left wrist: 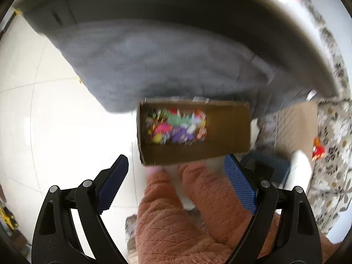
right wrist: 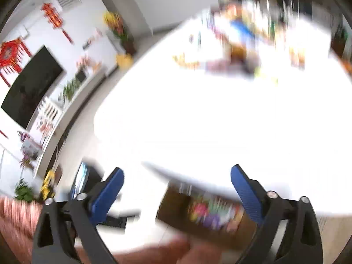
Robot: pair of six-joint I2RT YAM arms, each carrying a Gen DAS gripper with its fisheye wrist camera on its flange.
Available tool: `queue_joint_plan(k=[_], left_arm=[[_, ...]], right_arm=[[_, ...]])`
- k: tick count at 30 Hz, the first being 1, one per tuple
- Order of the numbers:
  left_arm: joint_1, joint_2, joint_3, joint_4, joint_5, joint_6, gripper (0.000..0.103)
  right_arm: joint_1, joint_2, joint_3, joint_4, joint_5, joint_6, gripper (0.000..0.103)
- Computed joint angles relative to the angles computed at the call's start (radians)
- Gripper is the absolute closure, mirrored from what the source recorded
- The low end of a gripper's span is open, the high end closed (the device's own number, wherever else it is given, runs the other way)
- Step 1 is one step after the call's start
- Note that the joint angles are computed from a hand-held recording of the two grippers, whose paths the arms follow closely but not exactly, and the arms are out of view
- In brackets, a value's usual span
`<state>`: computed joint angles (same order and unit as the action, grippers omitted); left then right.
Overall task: Collect trash
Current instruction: 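Lower both held toys into the cardboard box and open both tools, then grasp the green snack bag with the right tool while the left tool grasps the blue dinosaur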
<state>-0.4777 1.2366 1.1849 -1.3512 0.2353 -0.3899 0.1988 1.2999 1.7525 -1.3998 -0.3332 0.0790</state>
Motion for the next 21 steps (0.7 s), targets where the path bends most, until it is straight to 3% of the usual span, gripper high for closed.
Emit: queue_joint_plan(k=[6, 8, 9, 12, 13, 15, 17, 19, 21], left_arm=[[0.050, -0.042, 0.169, -0.091, -0.052, 0.003, 0.016], [0.072, -0.060, 0.200, -0.120, -0.070, -0.001, 0.016], [0.081, -0.064, 0.212, -0.133, -0.076, -0.005, 0.016], [0.121, -0.093, 0.204, -0.157, -0.088, -0.013, 0.016], [0.136, -0.100, 0.203, -0.168, -0.090, -0.014, 0.016], [0.156, -0.103, 0.208, -0.187, -0.088, -0.026, 0.016], [0.163, -0.104, 0.197, -0.181, -0.087, -0.046, 0.017], [0.171, -0.093, 0.212, -0.183, -0.090, -0.047, 0.016], [0.165, -0.073, 0.248, -0.182, -0.090, -0.036, 0.016]], right_arm=[[-0.093, 0.361, 0.402, 0.072, 0.029, 0.095, 0.006], [-0.144, 0.504, 0.523, 0.060, -0.023, 0.200, 0.008], [-0.162, 0.564, 0.569, 0.048, -0.046, 0.272, 0.014], [-0.214, 0.664, 0.614, 0.045, -0.132, 0.423, 0.040], [-0.233, 0.682, 0.602, 0.063, -0.174, 0.481, 0.051], [-0.262, 0.681, 0.525, 0.137, -0.277, 0.555, 0.065], [-0.279, 0.659, 0.461, 0.181, -0.316, 0.596, 0.069], [-0.285, 0.642, 0.465, 0.165, -0.294, 0.551, 0.074], [-0.309, 0.609, 0.432, 0.139, -0.339, 0.512, 0.074]])
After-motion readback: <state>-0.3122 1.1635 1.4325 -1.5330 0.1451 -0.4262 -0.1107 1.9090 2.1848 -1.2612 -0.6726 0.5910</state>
